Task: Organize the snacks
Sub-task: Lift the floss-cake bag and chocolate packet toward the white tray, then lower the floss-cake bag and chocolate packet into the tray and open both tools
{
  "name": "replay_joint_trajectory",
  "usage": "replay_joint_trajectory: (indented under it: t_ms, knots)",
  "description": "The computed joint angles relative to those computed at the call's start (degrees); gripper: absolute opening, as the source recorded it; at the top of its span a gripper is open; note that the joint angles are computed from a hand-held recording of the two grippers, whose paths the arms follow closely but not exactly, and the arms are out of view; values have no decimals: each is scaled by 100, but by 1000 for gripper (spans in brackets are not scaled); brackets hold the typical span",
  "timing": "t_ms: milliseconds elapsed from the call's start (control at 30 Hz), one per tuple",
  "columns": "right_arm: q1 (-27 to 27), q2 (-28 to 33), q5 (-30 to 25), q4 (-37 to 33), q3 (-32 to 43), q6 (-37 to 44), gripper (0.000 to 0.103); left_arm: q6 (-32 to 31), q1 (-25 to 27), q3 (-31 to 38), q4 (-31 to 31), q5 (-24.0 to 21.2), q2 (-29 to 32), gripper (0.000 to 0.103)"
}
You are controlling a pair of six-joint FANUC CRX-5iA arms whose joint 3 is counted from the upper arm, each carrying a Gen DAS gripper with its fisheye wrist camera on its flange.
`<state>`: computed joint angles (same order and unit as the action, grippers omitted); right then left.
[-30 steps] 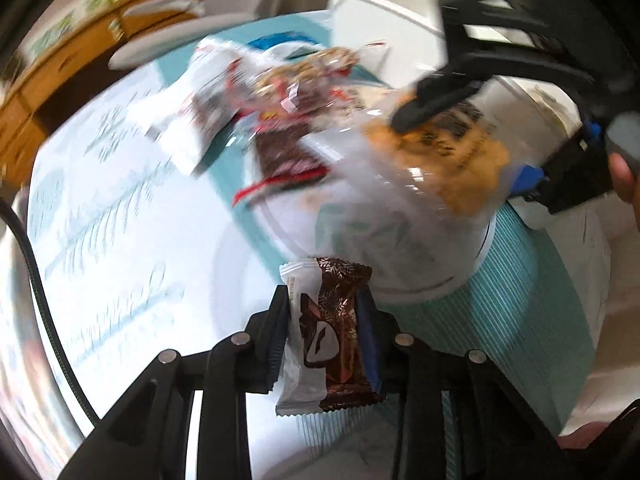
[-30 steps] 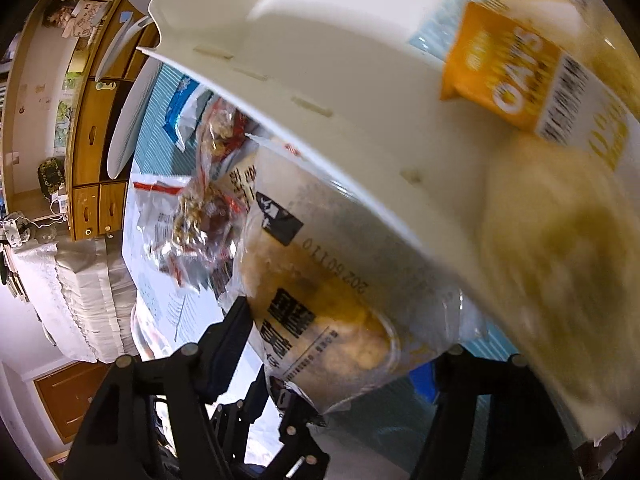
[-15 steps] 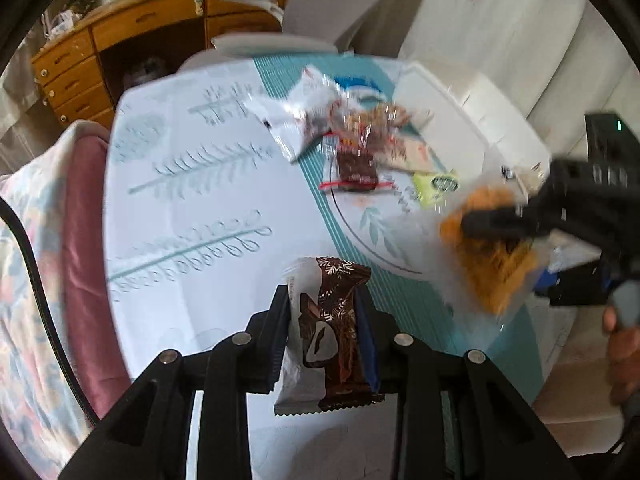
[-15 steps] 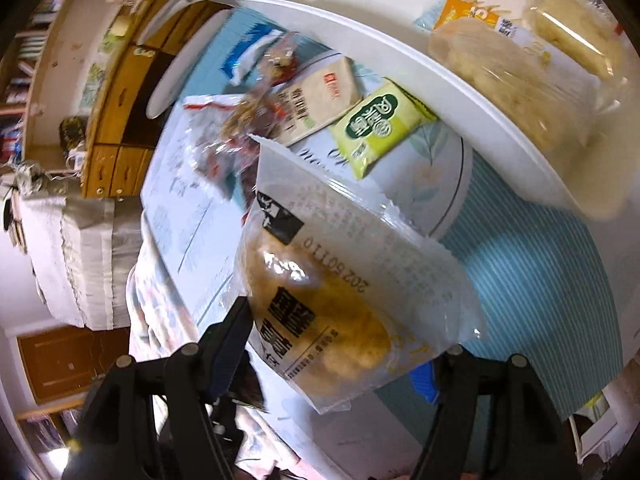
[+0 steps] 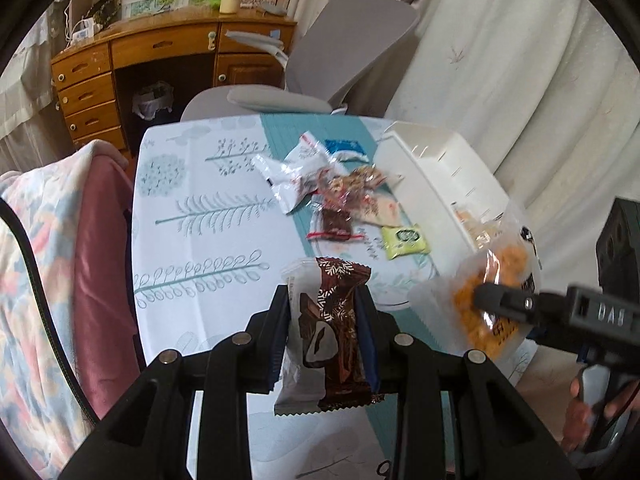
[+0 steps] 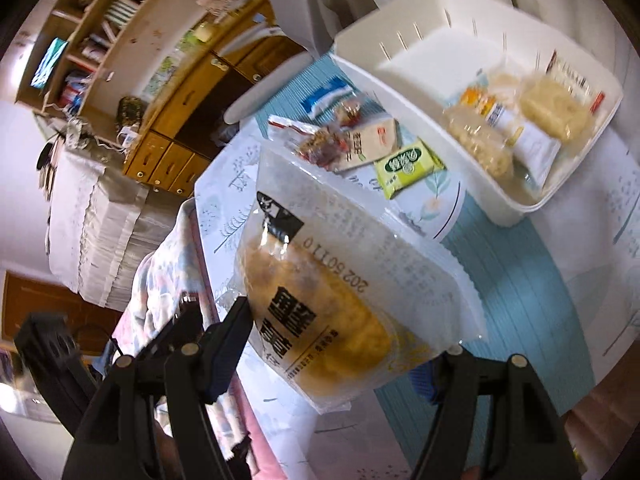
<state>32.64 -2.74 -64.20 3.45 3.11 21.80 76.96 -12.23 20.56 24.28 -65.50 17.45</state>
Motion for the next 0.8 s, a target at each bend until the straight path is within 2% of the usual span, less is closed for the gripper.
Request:
replay_joint_trajectory:
  t_ms: [200,467,667,800]
  knots:
    - [21,-321,-54,338,-192,195,71,248,-174,87,106,135,-111,30]
    - [-543,-507,-202,219,-97,1136,71,871,-569,542,80,314,56,30]
    - [-1185,-347,-286,-7,273,2162,71,1637,-1016,1354,-391,363,456,30]
    - [-1639,-164,-306,-226,551,3037,71,2102,-1280,2116,-731,206,878,30]
